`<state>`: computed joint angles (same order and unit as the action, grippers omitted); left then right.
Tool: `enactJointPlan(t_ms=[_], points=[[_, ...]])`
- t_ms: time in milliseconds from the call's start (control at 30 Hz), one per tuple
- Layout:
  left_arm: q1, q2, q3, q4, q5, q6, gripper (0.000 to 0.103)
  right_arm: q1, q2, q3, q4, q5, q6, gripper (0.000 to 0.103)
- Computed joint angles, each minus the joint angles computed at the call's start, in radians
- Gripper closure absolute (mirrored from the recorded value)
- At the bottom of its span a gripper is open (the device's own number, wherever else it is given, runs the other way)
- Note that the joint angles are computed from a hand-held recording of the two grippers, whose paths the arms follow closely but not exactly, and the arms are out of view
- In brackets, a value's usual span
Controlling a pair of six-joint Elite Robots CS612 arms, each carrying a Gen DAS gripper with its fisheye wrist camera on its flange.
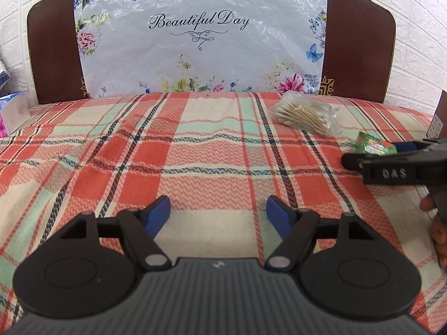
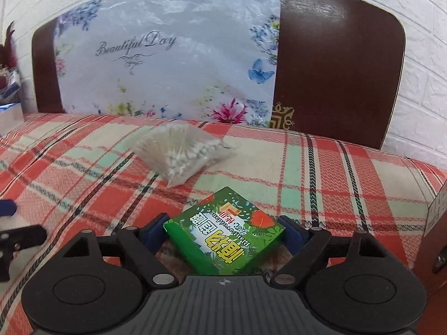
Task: Organize objects
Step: 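Grasp the small green box with the right tool, then set the green box down with the right tool while the left tool grasps it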
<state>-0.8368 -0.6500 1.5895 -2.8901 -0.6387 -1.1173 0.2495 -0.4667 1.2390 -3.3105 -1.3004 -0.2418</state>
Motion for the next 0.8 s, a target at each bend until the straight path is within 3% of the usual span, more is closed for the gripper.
enactJointPlan(t_ms=[267,367,467,567,700,800], points=[[0.002,0.000,-0.002,-0.002,-0.012,0.011,0.022,-0.037,-0.091,0.205,-0.079,0.071,-0.037,0.021],[0.008,-0.009,0.001,-0.003,-0.047,0.025,0.019,-0.058,-0.136,0.319,-0.133,0.107,-0.077,0.021],[0.015,-0.036,-0.002,0.059,-0.097,0.028,0.021,-0.079,-0.173,0.415,-0.187,0.127,-0.102,0.021],[0.002,-0.061,0.006,0.017,-0.057,0.038,0.022,-0.092,-0.194,0.475,-0.229,0.125,-0.096,0.020],[-0.026,-0.072,-0.023,-0.085,-0.011,0.151,0.021,-0.097,-0.203,0.499,-0.244,0.115,-0.087,0.013],[-0.046,-0.058,-0.065,-0.197,-0.057,0.271,0.020,-0.096,-0.206,0.503,-0.236,0.100,-0.080,0.009]])
